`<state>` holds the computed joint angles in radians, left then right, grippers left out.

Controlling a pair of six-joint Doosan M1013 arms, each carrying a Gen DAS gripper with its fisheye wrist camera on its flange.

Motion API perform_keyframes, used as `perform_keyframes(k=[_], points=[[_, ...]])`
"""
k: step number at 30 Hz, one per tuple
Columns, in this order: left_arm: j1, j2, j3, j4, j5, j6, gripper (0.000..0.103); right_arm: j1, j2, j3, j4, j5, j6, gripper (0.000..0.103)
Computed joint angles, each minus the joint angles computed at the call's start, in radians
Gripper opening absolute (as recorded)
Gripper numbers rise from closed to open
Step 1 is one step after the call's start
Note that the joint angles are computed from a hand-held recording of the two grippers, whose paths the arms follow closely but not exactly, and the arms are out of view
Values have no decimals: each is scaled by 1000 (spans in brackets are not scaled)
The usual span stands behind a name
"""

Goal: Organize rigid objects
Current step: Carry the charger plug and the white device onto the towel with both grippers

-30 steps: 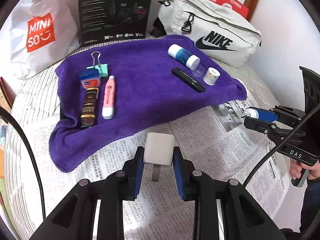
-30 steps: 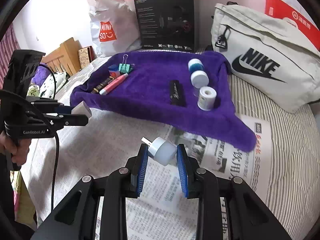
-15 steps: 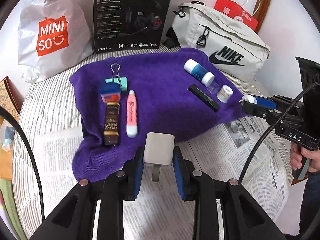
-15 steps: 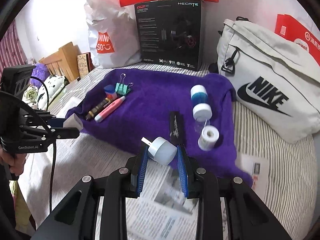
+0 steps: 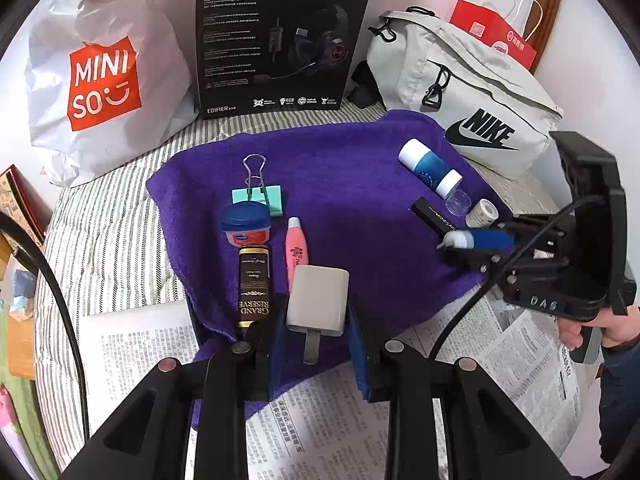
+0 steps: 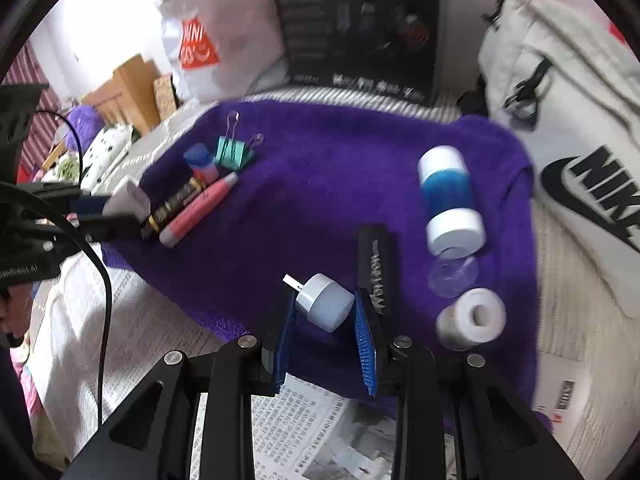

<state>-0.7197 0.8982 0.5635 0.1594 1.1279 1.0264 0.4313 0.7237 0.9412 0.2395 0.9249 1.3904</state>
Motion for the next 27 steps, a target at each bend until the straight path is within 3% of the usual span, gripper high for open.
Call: perform_keyframes(k=[9,18,27], points=[[9,-4,19,-21,-17,9,27,9,36,-62,-40,67,4,29],[12,3,12,-29,-7,13,27,-5,57,-99,17,129,-27,31],[16,33,-44,-40,21,23,27,-8,30,-72,-9,122,-26,40]])
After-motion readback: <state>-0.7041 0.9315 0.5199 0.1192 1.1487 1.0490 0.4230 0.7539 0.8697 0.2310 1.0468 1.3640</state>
